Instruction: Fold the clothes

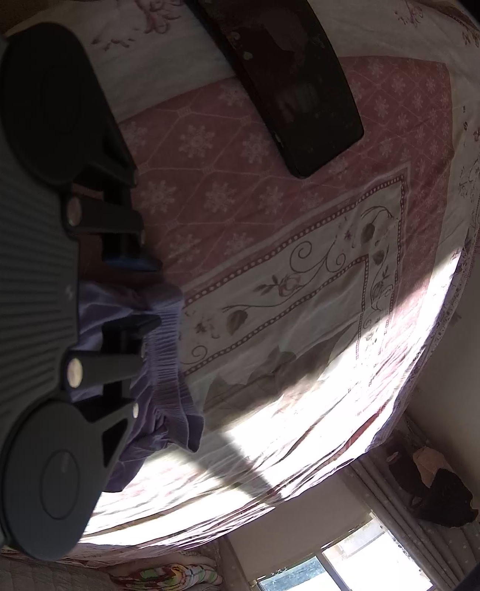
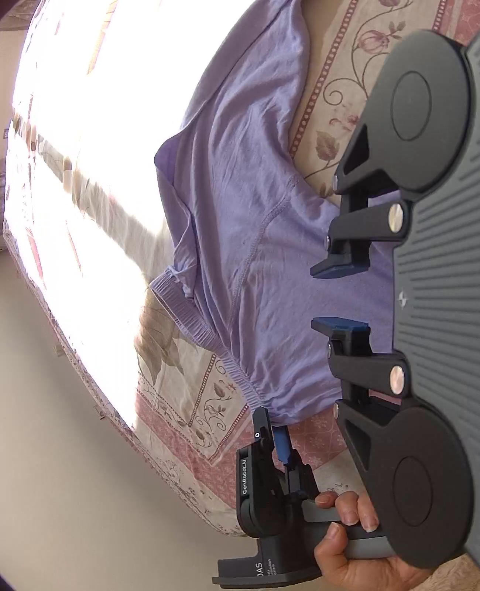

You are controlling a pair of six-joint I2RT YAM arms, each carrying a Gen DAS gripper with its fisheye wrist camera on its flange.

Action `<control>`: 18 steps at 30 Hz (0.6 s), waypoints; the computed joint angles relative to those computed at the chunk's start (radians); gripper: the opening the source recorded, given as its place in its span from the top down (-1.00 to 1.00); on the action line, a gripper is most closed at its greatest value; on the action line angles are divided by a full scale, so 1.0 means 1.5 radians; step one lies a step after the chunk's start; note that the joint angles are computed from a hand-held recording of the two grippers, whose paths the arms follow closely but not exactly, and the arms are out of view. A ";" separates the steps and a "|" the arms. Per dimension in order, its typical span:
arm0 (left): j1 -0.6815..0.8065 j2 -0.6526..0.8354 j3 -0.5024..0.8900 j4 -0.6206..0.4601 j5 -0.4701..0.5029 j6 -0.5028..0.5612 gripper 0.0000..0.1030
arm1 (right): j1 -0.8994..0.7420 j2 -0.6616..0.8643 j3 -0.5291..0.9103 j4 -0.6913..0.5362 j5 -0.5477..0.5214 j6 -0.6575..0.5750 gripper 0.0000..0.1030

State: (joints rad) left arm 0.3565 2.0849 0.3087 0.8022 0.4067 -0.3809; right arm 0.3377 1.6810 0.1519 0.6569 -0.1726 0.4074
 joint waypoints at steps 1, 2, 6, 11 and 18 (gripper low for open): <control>0.003 0.002 0.001 0.000 0.002 -0.004 0.57 | -0.013 0.002 0.035 -0.033 -0.004 0.008 0.50; 0.009 0.004 0.005 -0.004 0.009 -0.011 0.57 | -0.019 0.004 0.072 -0.067 -0.003 0.016 0.50; 0.031 0.003 0.022 -0.041 0.034 -0.035 0.59 | -0.006 0.043 0.199 -0.165 0.024 0.061 0.49; 0.035 0.004 0.023 -0.046 0.035 -0.064 0.66 | 0.020 0.141 0.382 -0.279 0.054 0.149 0.39; 0.049 0.006 0.034 -0.070 0.051 -0.074 0.74 | 0.055 0.301 0.643 -0.476 0.151 0.263 0.39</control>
